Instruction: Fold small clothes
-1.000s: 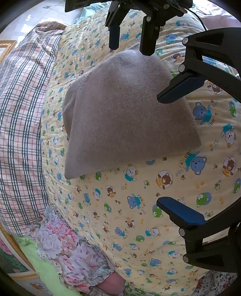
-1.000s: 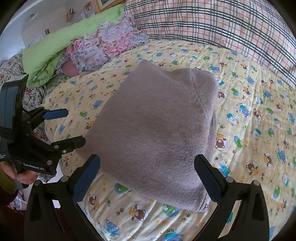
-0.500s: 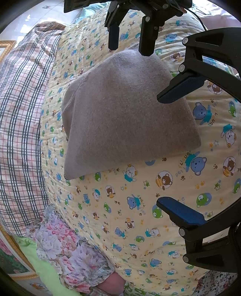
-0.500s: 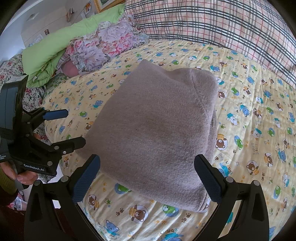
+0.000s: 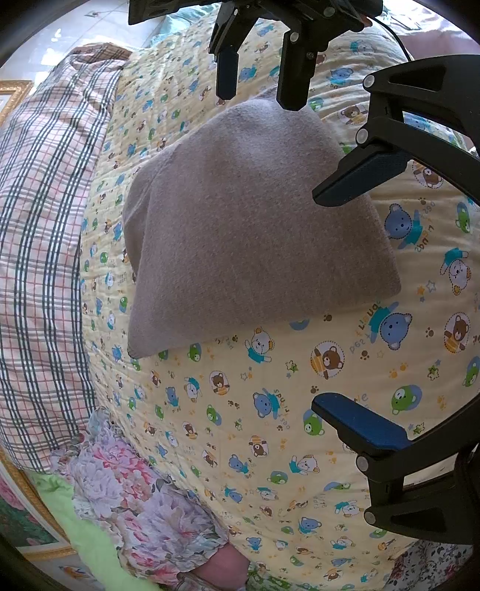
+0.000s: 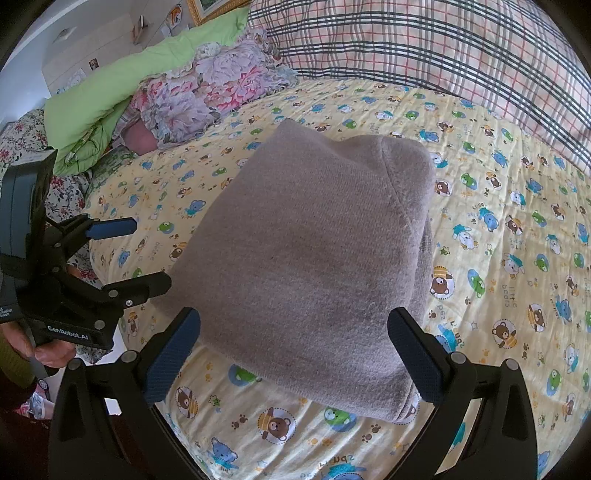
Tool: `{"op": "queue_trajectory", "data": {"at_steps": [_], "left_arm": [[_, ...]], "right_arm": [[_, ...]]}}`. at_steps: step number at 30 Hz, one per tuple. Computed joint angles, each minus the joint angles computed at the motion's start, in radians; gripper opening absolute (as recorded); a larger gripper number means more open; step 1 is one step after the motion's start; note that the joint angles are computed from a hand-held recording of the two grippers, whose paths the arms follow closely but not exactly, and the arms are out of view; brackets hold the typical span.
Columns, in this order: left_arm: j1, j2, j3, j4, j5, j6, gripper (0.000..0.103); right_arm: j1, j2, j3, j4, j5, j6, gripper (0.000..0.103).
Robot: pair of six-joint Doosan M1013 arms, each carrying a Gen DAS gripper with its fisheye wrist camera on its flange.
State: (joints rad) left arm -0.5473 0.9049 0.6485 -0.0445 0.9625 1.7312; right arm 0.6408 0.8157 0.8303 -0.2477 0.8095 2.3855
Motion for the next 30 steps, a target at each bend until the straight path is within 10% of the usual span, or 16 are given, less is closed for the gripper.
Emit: {"op": "queue_trajectory", "data": {"at_steps": [30], "left_arm": [[0.000, -0.003, 0.003, 0.002, -0.005, 0.000, 0.101]], "right_arm": [[0.002, 0.006, -0.016, 0.004, 0.008, -0.003, 0.101]]}}
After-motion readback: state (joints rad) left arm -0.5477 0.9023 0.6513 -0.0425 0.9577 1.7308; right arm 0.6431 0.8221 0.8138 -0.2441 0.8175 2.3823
